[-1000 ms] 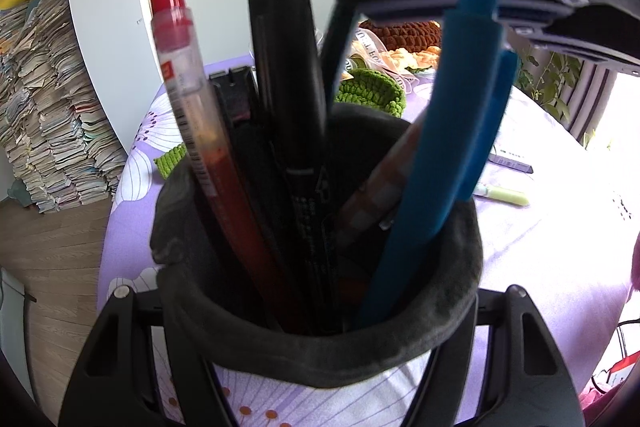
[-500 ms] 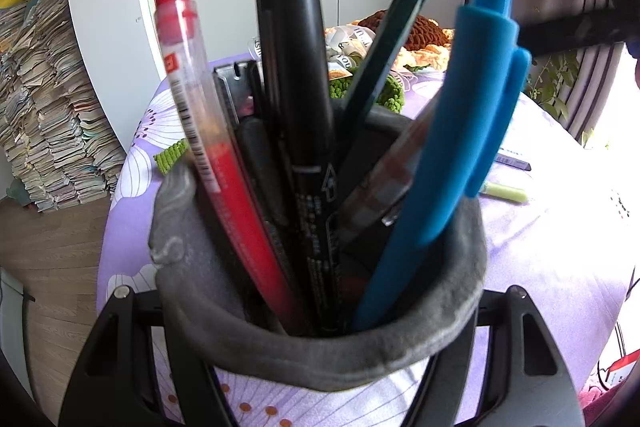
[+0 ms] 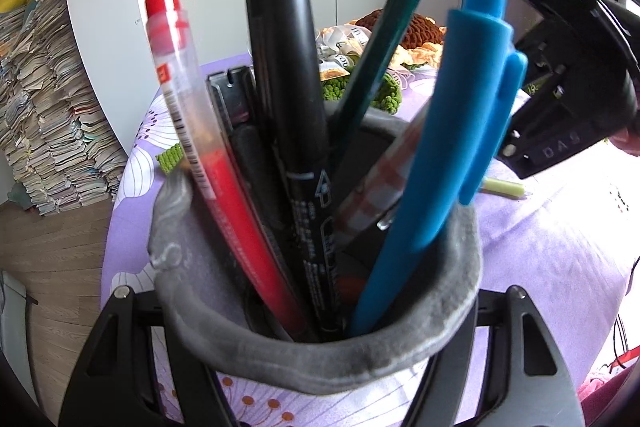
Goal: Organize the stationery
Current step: 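Grasp the green-and-white pen with the right gripper and lift it, then lower the green-and-white pen into the cup and open the right gripper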
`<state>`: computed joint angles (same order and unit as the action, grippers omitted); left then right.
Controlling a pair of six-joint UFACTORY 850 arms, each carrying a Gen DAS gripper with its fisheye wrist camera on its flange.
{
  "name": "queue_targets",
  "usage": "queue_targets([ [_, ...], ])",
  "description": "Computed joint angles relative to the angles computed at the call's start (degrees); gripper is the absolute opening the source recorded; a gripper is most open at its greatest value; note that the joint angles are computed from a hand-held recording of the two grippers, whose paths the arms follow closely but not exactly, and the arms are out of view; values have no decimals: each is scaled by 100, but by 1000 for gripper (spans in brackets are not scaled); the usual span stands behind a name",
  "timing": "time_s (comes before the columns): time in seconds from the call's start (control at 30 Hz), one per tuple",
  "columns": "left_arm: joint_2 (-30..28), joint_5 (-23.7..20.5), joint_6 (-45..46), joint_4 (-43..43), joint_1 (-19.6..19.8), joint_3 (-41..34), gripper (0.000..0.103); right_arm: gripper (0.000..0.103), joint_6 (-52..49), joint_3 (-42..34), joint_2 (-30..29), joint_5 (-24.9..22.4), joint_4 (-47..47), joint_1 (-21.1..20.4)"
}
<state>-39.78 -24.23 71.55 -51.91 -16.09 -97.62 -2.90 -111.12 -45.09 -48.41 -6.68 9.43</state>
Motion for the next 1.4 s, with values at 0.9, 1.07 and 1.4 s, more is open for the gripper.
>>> queue_targets([
  [0.9,189,-348,968,-1065,152,199,69,14,0,884,1538,2735,969,159],
  [1.07,140,-388,804,-972,159,118,69,14,-423,1081,1935,3098,1295,306],
  [1.4,125,-424,816,-975,174,98,69,13,-3273,1415,2087,2832,4454,245],
])
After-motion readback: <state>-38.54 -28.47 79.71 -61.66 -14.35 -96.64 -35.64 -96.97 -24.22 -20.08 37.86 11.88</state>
